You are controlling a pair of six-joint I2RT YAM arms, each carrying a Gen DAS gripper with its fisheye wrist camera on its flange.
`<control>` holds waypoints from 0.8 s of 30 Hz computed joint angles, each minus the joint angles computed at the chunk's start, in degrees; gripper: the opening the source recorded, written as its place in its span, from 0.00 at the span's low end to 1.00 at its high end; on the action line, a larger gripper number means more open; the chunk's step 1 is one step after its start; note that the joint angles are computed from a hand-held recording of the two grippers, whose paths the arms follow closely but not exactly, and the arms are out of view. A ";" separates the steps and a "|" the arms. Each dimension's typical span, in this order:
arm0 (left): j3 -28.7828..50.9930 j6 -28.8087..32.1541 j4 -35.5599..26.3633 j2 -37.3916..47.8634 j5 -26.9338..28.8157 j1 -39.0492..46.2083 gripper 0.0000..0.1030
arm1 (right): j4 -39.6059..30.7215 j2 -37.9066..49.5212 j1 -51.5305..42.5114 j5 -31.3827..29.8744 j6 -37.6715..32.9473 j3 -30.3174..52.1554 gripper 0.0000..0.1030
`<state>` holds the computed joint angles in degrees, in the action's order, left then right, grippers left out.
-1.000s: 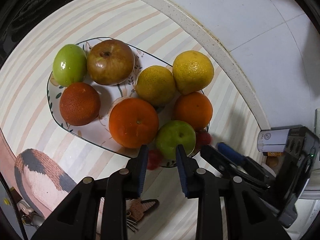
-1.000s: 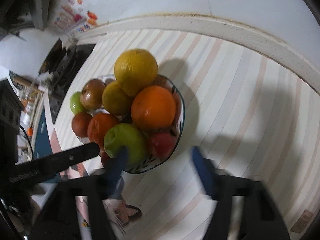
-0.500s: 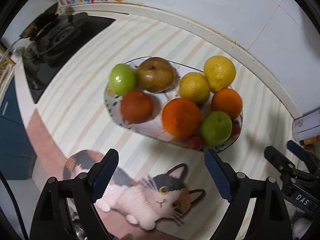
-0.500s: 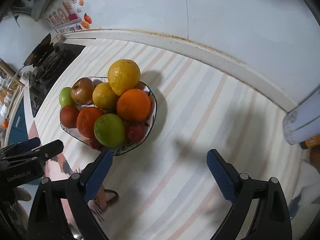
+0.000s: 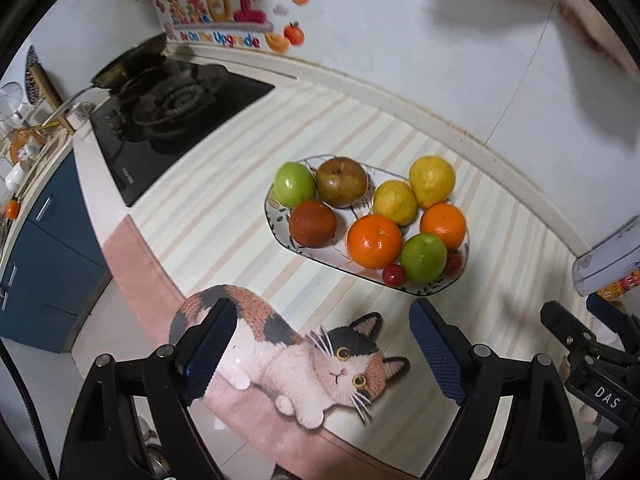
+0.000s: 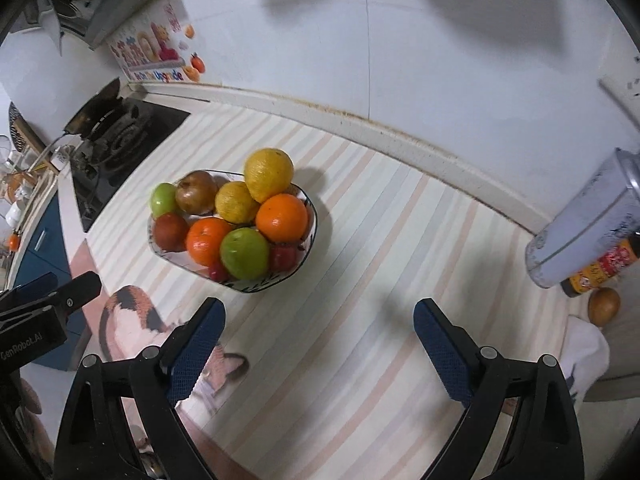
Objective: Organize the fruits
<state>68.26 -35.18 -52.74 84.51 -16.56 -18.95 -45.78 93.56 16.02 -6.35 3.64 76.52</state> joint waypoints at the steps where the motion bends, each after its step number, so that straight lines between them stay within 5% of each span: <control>1: 0.06 -0.83 -0.92 -1.46 -0.63 -1.09 0.86 | -0.73 -1.39 0.09 0.24 0.06 -0.17 0.94; 11: 3.77 -8.10 -14.12 -13.61 -8.52 -13.26 0.86 | -13.10 -19.54 1.51 2.49 0.29 1.18 0.94; 24: 17.21 -20.00 -33.38 -17.29 -18.90 -30.00 0.86 | -28.38 -29.92 3.57 3.18 2.89 12.04 0.95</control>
